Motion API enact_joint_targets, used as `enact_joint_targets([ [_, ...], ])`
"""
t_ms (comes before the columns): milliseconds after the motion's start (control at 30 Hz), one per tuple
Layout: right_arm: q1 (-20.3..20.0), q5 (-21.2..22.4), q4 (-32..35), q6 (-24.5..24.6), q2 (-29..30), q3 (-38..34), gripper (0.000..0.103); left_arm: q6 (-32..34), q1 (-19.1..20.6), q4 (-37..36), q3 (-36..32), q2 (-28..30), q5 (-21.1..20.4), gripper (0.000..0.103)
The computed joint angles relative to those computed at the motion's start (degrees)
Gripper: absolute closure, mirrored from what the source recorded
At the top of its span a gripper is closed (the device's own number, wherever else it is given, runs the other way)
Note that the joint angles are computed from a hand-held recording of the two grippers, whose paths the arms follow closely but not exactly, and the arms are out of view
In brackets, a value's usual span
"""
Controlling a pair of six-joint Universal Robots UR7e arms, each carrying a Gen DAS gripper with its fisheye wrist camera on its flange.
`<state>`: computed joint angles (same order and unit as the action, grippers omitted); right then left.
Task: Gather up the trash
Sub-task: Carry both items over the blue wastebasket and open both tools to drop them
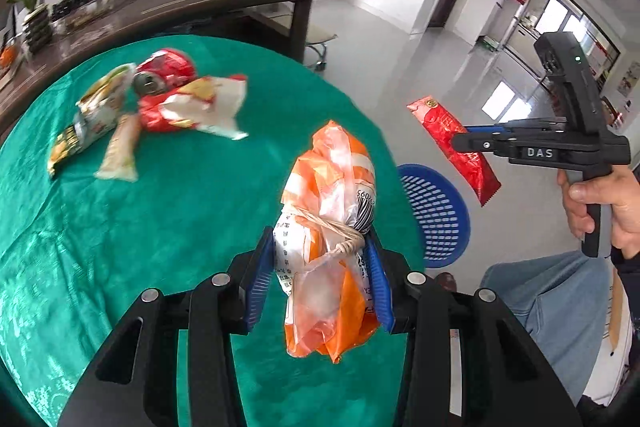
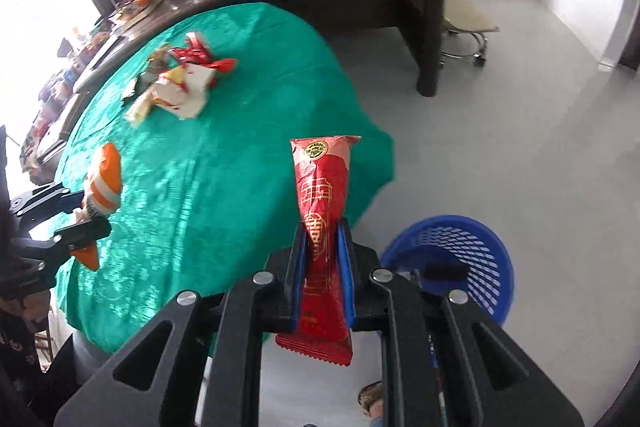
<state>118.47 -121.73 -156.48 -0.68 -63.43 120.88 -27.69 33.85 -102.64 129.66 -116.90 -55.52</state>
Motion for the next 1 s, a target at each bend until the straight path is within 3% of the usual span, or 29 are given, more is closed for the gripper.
enact_joint_targets([
  [200, -7.40, -3.54, -4.78, -2.57, -6.86, 6.18, 0.089, 2.92, -1.17, -16.62, 2.16, 14.75, -5.63, 0.060],
  [333, -12.04, -4.12, -8.14, -4.95, -9.45, 9.16, 0.089, 4.51, 0.72, -26.93, 2.20, 25.24, -9.57, 0.060],
  [533, -18.54, -0.87, -13.15, -7.82, -12.38, 12.73, 0.088, 6.53, 2.69, -37.58, 1.05, 39.33, -12.09, 0.060],
  [800, -23.32, 3.54, -13.53, -9.27, -14.09, 14.09, 0.086, 10.99, 6.09, -45.13, -1.85, 51.04, -12.56, 0.058],
  [867, -23.95, 3.87, -13.28, -9.22, -13.59, 13.80, 0.075, 12.08, 6.55, -47.53, -2.12, 53.27, -12.25, 0.052],
  [900, -24.45, 4.19, -12.97, -9.21, -13.79, 13.77, 0.057, 12.35, 6.54, -48.40, -2.09, 53.95, -11.60, 0.035],
  [933, -24.62, 4.50, -12.83, -9.10, -13.75, 13.53, 0.054, 12.23, 6.23, -49.02, -1.83, 54.18, -10.59, 0.023],
  [1000, -24.52, 4.43, -14.04, -9.56, -13.91, 13.68, 0.052, 12.39, 5.66, -50.28, -1.37, 54.47, -8.36, 0.018],
])
